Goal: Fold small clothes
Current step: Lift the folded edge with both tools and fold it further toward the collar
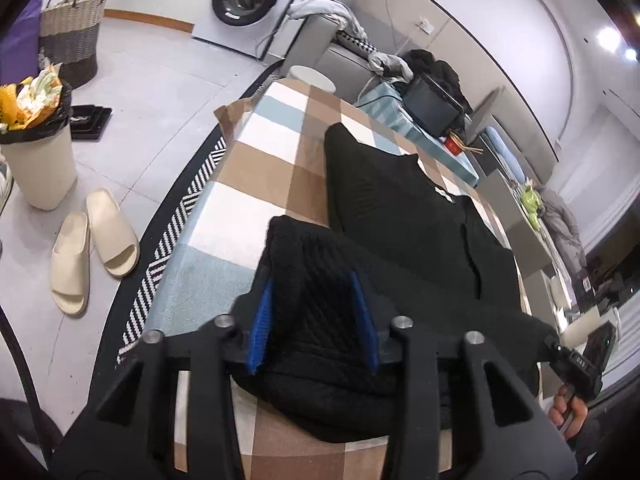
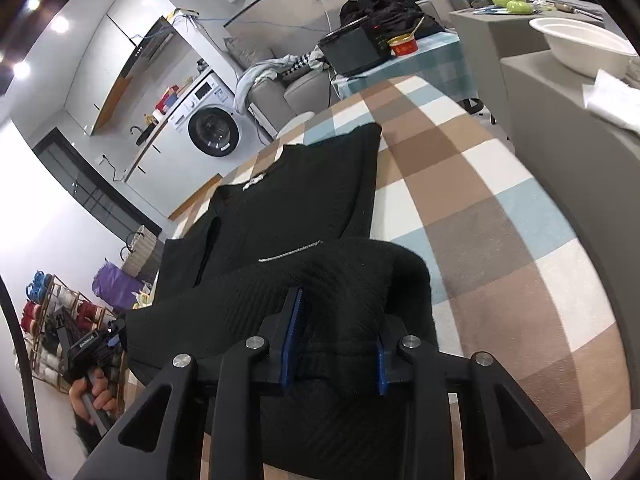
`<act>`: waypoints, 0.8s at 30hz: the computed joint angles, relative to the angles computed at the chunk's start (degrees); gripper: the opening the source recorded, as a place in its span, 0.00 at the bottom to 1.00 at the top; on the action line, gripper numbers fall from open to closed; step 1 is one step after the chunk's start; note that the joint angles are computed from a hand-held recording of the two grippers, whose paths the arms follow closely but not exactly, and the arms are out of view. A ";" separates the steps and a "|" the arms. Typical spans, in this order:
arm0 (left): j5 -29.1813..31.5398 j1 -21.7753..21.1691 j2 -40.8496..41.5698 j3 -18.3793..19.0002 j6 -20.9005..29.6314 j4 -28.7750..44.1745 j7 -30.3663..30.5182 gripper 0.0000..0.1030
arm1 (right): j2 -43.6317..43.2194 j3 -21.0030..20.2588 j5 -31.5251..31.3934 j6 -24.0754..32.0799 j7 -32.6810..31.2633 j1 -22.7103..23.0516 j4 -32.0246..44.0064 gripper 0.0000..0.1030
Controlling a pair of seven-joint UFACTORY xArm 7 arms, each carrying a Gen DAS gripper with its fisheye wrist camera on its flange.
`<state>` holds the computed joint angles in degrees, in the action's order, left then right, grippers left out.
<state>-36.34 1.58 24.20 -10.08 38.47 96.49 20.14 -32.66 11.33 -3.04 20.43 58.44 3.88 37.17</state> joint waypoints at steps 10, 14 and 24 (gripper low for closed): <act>7.30 -2.92 2.07 1.45 1.03 2.61 -5.27 0.24 | 3.78 0.37 -1.95 11.07 -3.05 1.96 6.37 0.50; 14.25 -6.59 1.00 2.24 -3.11 -0.93 -5.12 0.25 | 5.70 1.00 -3.39 11.28 -4.58 2.85 6.74 0.51; 21.76 -8.69 -3.13 1.82 -7.18 -8.59 -4.53 0.18 | 8.86 0.08 -6.38 14.81 -9.69 5.14 9.15 0.51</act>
<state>-14.59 -7.10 21.07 -8.25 31.29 87.90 15.61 -23.80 11.41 -9.41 35.24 48.75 9.02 46.32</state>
